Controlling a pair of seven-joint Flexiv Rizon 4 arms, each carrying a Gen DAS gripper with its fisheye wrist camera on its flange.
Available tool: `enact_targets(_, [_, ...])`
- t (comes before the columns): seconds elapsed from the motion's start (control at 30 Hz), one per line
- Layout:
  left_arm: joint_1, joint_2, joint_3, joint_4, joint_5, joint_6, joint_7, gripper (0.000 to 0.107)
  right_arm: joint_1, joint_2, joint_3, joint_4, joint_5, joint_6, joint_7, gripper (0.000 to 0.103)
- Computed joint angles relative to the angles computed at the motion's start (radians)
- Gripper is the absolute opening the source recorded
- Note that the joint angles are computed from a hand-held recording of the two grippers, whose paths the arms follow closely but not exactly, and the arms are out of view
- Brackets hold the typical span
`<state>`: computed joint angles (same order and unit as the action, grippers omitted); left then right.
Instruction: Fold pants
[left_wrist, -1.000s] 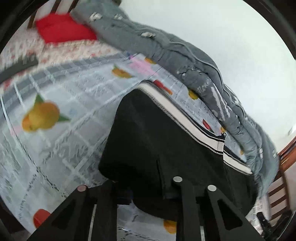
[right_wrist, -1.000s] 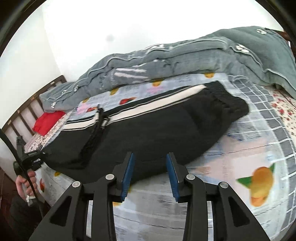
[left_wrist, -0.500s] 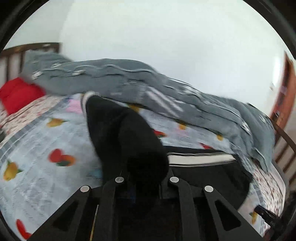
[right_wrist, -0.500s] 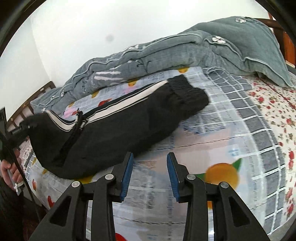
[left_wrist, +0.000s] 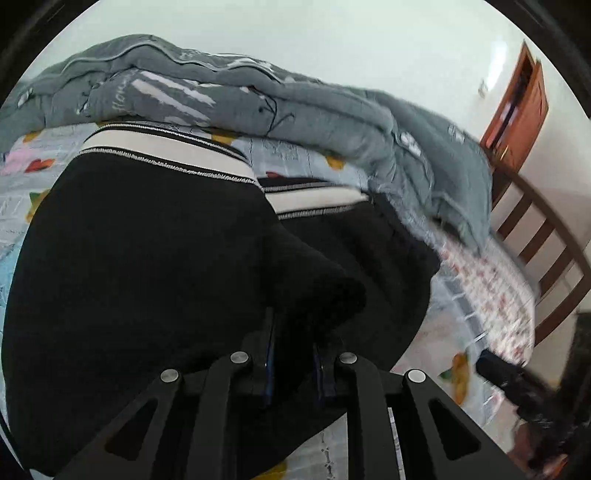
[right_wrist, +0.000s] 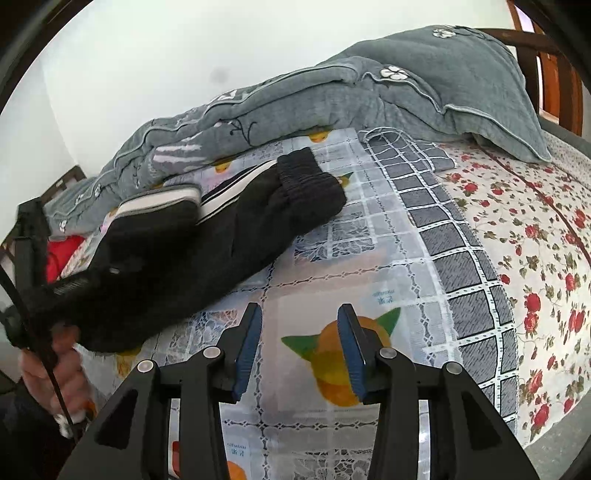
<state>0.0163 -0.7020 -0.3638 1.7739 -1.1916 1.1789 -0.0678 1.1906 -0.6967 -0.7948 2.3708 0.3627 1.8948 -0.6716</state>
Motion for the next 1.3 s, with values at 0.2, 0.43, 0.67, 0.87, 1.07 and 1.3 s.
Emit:
enact_targets(0.2, [0.010,0.014,0.053,-0.017,0.147,-0.080,-0.093,0.018,0.020,-0.006,-0.021,-0.033,-0.029,-0.031,-0.003,0.047])
enact_targets(0.43, [0.080,0.063,0.023,0.013,0.052,-0.119,0.019,0.040,0.023,-0.019,-0.039,-0.094,-0.082,-0.087,0.024,0.047])
enact_targets(0.67, [0.078,0.070,0.076,-0.018,-0.082,-0.091,0.140,0.049,0.044,-0.038,-0.079,-0.145,-0.155,-0.144,0.070,0.049])
enact_targets(0.87, [0.090,0.017,0.100,-0.067,-0.110,0.018,0.148,0.050,0.009,-0.049,-0.066,-0.196,-0.203,-0.154,0.105,0.052])
enact_targets(1.07, [0.146,-0.026,0.098,-0.085,-0.075,0.054,0.141,0.050,-0.161,-0.030,0.102,-0.264,-0.216,-0.089,0.117,0.052])
enact_targets(1.3, [0.238,-0.028,0.095,-0.065,0.036,-0.157,0.088,0.050,-0.439,-0.069,0.391,-0.410,-0.233,-0.045,0.111,0.052])
